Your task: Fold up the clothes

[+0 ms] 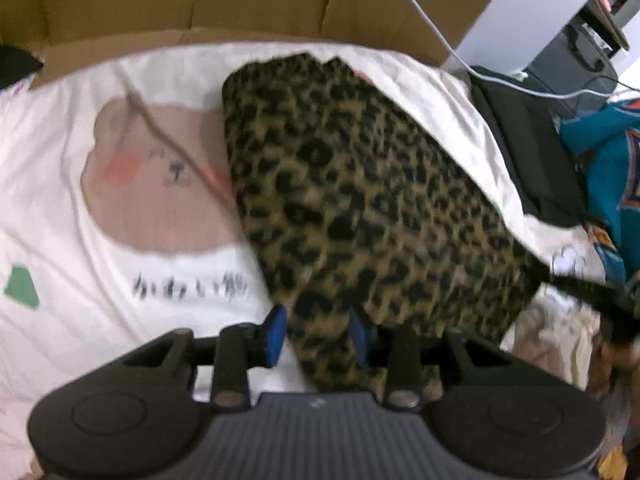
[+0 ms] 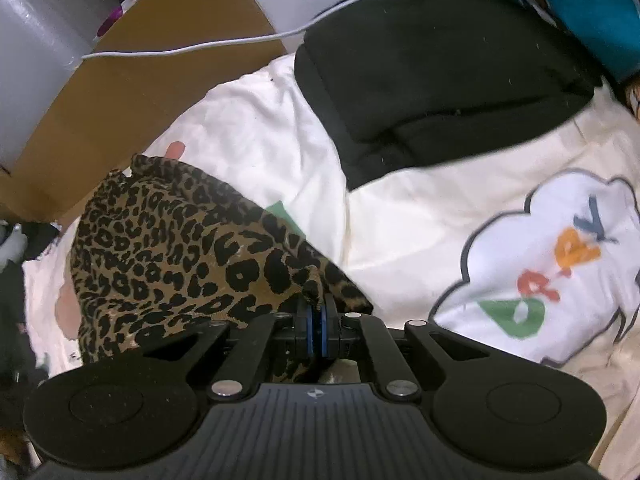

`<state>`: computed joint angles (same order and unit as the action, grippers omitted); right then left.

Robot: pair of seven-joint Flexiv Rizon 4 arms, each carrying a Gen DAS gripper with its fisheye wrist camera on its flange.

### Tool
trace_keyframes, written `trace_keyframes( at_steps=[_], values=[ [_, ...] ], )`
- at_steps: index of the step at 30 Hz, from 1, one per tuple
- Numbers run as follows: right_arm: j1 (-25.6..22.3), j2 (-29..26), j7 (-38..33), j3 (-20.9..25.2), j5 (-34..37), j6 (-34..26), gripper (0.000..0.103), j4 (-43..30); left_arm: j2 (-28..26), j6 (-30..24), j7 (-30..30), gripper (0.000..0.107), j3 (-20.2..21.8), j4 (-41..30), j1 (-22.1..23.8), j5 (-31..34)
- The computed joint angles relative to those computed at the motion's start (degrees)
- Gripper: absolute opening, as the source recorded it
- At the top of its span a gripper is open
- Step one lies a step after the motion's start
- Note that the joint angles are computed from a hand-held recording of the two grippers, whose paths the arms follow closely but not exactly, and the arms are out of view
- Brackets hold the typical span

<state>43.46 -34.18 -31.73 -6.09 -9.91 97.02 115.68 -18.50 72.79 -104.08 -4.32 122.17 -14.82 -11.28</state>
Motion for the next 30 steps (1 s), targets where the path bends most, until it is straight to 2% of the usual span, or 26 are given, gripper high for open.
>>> trace_keyframes(
  at_steps=[3,6,9,12,16,22,30],
  values=[
    [3.87,-0.54,0.10,-3.77,1.67,3.74,0.002,1.71,-2.65,-3.93,-3.90,0.036,2.06,-7.12,-1.77,2.86],
    [6.44,-2.67,0.37,-5.79,6.43,8.00,0.002,2.03,-6.16,-7.56,-8.07,0.036,3.84,-15.24,-3.61,6.29],
    [6.08,-4.40,1.36,-4.04,11.80,11.17,0.002,1.57,-10.42,-12.27,-12.32,0.037,5.35,-24.08,-5.28,9.06],
    [6.40,-4.35,-0.93,-3.98,13.31,11.19,0.003,1.26,-14.03,-15.77,-16.34,0.037,5.96,-31.03,-5.92,10.16],
    [4.01,-4.74,-2.04,-1.17,14.58,11.93,0.003,0.52,-18.38,-20.71,-20.16,0.038,6.48,-39.37,-6.63,11.41],
    [2.36,-4.84,-3.77,0.84,15.49,12.79,0.003,0.29,-24.14,-28.98,-22.99,0.038,6.67,-51.03,-6.86,12.87],
    [-1.08,-4.98,-6.43,4.10,14.33,13.53,0.003,0.17,-33.57,-39.03,-26.04,0.033,7.18,-65.96,-7.26,13.87]
  ],
)
